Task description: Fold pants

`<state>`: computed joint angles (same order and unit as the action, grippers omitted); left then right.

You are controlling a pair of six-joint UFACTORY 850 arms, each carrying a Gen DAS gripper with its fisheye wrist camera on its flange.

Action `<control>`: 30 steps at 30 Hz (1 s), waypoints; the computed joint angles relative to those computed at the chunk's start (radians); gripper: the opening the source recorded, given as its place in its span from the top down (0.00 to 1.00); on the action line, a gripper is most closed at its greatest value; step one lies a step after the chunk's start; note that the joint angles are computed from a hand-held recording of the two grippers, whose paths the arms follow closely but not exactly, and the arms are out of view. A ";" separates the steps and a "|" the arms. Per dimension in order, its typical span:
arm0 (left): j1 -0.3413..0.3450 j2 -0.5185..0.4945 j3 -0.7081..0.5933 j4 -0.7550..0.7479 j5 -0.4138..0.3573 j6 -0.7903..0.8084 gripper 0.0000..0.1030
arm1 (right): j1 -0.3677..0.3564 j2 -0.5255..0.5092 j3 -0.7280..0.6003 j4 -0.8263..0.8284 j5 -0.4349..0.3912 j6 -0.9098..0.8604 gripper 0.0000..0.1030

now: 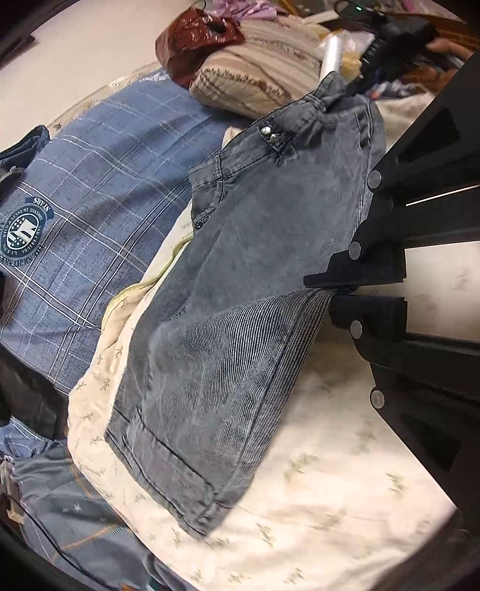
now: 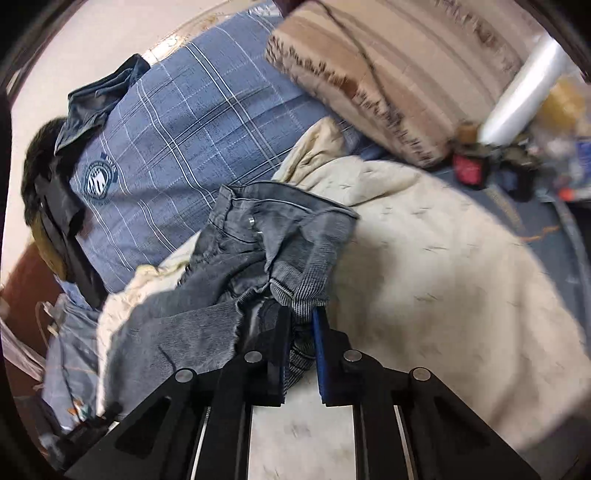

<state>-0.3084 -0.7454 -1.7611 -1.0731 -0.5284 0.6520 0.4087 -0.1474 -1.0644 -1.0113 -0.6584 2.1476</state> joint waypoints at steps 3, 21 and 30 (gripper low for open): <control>-0.008 0.040 0.069 0.108 0.037 -0.045 0.98 | 0.067 -0.017 -0.018 0.103 -0.153 -0.035 1.00; 0.065 0.071 0.077 0.107 -0.053 -0.108 0.56 | 0.097 -0.090 -0.066 -0.413 0.162 0.189 0.25; 0.138 -0.128 -0.291 0.513 -0.178 -0.561 0.52 | 0.110 -0.403 -0.430 0.009 0.447 -0.564 0.27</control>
<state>-0.1704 -0.8734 -2.0524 -0.5600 -0.7067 0.0911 0.5191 -0.5500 -1.4941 -1.0025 -0.2118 1.5836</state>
